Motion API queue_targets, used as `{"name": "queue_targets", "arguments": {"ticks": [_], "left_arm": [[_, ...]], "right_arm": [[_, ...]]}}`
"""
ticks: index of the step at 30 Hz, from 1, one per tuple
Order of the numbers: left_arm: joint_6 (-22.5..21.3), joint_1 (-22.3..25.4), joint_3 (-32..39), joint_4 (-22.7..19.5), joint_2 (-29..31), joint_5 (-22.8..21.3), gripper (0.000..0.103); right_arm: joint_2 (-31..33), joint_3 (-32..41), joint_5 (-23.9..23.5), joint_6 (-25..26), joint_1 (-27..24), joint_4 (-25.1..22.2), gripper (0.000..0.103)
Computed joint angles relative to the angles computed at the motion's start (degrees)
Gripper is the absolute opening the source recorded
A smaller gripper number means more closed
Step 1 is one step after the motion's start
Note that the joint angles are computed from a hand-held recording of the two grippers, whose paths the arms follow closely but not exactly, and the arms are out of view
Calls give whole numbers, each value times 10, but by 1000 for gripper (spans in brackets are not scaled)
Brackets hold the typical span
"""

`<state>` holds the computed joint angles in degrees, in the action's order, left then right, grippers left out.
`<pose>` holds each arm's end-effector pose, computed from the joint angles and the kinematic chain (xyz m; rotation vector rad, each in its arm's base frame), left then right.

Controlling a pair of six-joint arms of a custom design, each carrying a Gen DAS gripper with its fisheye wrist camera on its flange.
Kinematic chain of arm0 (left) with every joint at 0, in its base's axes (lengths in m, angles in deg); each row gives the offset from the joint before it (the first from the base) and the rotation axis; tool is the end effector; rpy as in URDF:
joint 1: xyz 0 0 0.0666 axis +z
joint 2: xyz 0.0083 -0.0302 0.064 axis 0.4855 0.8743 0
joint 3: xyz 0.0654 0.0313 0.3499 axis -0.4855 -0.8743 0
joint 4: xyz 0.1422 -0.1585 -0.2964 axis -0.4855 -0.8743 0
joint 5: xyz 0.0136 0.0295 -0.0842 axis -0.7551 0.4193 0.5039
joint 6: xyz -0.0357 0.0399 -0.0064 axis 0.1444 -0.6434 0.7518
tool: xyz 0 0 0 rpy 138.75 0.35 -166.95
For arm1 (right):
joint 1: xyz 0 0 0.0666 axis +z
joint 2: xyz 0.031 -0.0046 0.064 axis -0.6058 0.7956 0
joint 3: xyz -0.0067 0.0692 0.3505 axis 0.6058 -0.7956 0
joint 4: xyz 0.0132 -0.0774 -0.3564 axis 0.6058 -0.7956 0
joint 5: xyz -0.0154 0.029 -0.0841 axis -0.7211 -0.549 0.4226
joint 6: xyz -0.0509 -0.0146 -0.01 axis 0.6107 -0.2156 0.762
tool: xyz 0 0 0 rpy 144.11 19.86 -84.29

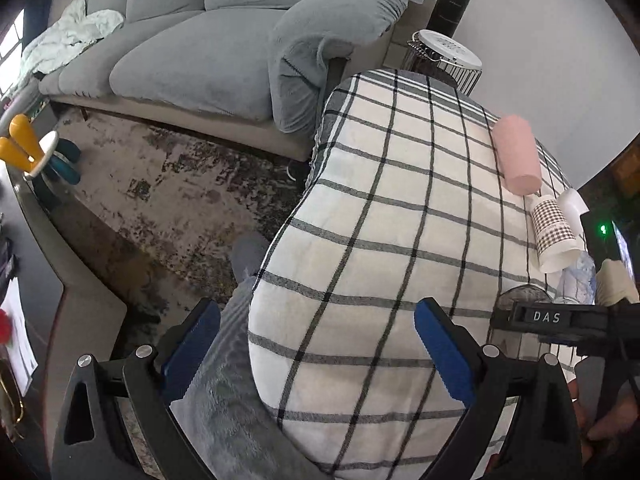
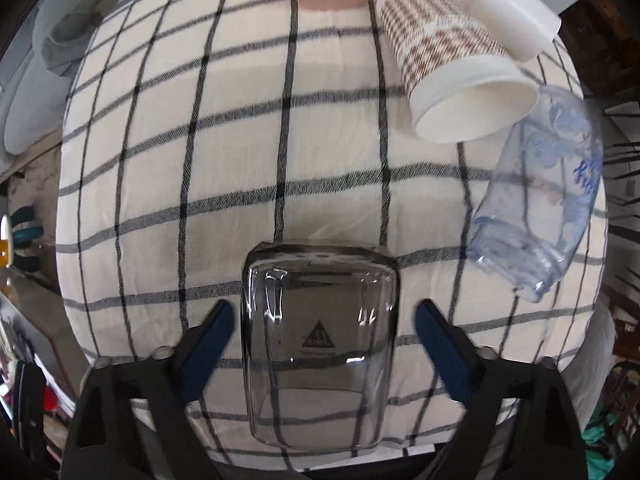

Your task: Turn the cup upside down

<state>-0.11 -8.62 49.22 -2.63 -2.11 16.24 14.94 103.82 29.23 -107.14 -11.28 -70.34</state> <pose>0.3550 -0.2642 0.3506 -0.3532 2.7279 -0.0799 0.4403 0.2167 0.3077 -0.2353 -3.0038 0.0053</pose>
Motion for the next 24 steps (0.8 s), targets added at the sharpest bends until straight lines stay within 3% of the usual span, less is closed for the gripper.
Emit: {"name": "queue_targets", "arguments": {"ticks": [5,12,15,19,24], "left_arm": [[-5,-2,-4,10,0,4,99],[-6,0,5,11,5,3,99],[-8,3,7,10,5,5,99],[-7,4,8,8,1,0,99],[1,0,7,0,-7,-14,99]], "right_arm": [[-1,-14,2,-10,2,20,86],[37,44,11,2,-3,12,85],[45,57,3,3,-4,4,67],[44,67,-26,8,-6,13,66],[18,83,-12,21,-9,15,66]]}}
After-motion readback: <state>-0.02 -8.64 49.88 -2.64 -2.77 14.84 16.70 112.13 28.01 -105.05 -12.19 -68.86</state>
